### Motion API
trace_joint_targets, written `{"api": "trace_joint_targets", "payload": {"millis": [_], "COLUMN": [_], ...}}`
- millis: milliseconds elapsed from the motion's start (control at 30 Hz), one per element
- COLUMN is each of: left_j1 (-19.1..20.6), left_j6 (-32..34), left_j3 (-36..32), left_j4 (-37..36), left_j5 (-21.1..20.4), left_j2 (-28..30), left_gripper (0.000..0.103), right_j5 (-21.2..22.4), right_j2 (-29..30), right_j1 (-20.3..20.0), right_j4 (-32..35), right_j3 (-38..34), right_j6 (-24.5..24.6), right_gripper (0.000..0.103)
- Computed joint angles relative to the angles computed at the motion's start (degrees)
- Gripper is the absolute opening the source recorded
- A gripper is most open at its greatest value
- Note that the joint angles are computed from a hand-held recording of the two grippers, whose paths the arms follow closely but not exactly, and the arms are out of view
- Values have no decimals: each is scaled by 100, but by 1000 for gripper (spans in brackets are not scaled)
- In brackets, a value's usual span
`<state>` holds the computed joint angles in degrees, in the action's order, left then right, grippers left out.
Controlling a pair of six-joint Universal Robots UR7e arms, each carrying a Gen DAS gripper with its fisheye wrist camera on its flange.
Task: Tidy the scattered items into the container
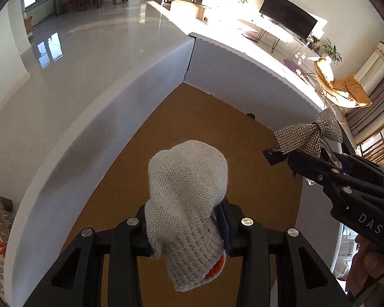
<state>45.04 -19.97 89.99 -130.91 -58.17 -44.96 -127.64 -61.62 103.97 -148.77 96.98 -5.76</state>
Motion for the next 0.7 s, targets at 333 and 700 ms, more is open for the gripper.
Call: {"api": "trace_joint_targets", "payload": {"millis": [333, 700], "left_j1": [254, -1136], "left_j6": [-934, -605], "left_j3": [-82, 1464], "left_j4": [328, -1179], "left_j5": [-210, 658], "left_j2": [148, -982], "left_gripper": [82, 83], "right_j5": [330, 308], "right_j2": [81, -2066], "right_j1": [-359, 305], "right_j4": [1070, -2127], "right_j3": [-270, 2444], "right_j6": [848, -537], "right_gripper": [59, 59]}}
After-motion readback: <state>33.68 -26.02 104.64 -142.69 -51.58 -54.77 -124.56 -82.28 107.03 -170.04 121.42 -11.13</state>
